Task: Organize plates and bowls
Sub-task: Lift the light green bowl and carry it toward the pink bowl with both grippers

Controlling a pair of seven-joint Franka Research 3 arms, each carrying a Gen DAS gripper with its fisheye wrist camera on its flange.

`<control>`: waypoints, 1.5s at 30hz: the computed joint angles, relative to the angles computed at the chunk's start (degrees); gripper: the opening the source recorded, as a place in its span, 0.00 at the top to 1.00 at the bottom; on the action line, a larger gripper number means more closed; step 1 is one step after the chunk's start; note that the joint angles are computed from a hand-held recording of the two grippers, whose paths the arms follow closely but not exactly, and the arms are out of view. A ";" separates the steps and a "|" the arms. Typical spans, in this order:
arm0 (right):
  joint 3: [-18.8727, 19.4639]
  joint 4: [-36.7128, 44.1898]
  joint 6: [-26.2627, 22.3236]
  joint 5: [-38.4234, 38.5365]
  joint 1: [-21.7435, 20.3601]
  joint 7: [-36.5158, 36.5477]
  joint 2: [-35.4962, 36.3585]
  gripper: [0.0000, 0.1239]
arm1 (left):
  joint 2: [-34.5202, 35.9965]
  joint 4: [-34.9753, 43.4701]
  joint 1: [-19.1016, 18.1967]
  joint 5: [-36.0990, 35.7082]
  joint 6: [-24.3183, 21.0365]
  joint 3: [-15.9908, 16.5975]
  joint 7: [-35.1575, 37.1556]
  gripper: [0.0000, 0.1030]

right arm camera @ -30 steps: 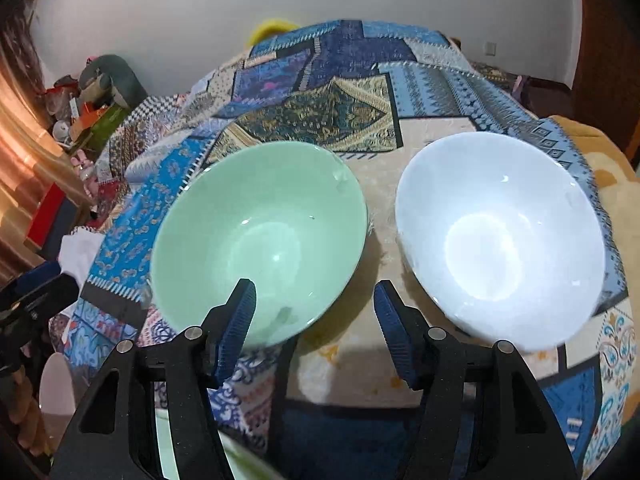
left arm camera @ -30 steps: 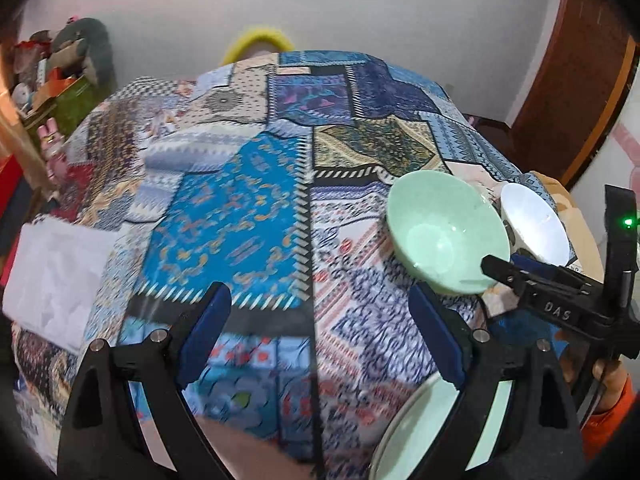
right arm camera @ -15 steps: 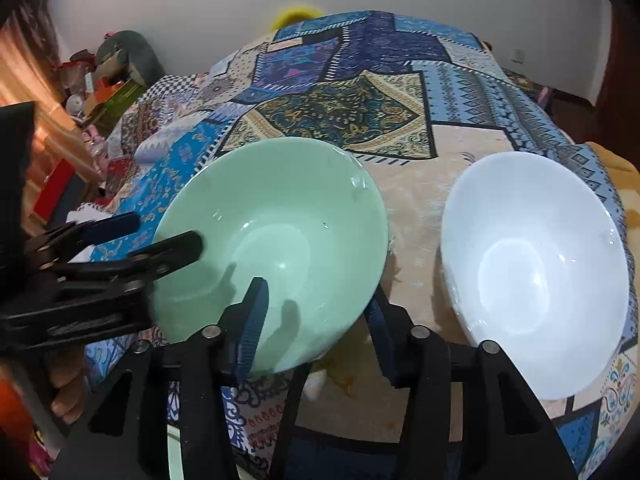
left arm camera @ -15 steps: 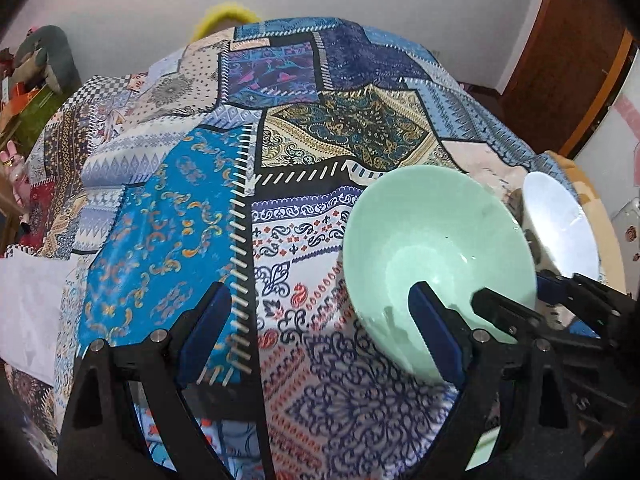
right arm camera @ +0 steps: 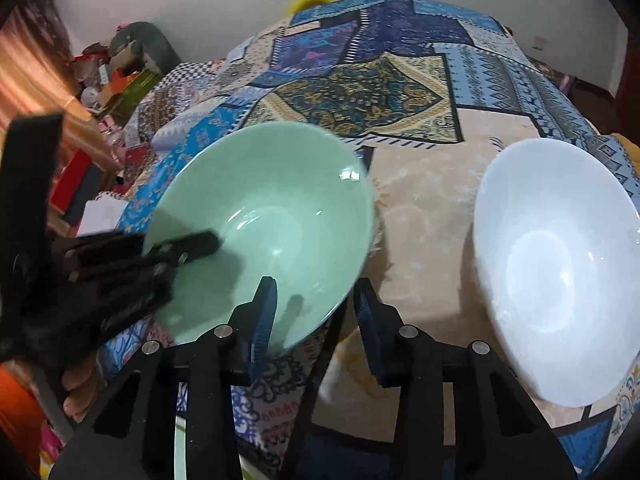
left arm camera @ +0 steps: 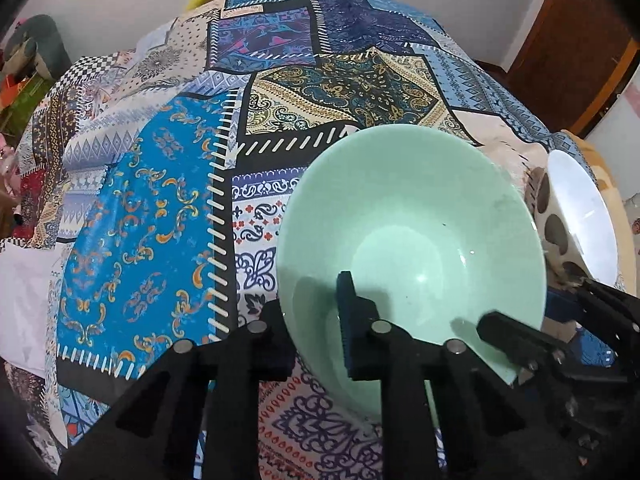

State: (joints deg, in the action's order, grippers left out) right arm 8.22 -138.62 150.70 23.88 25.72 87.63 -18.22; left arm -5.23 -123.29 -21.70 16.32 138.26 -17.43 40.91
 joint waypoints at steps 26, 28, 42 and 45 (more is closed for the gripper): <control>1.90 -1.84 -0.60 -3.60 0.51 2.07 -5.04 0.83 | -9.36 -6.89 -2.44 -2.16 -0.22 -1.32 1.58 0.82; 2.62 -2.80 0.00 -4.62 0.52 2.82 -6.87 0.83 | -10.64 -7.23 -2.49 -1.68 -0.49 -1.72 0.43 0.82; 4.34 -9.31 3.16 -4.60 4.29 5.94 -18.24 0.83 | -24.55 -13.55 -5.75 -0.80 -3.32 -4.60 -7.66 0.82; 4.85 -10.57 4.09 -4.36 5.28 6.51 -20.14 0.83 | -27.72 -15.12 -7.16 -1.92 -4.23 -4.60 -8.72 0.82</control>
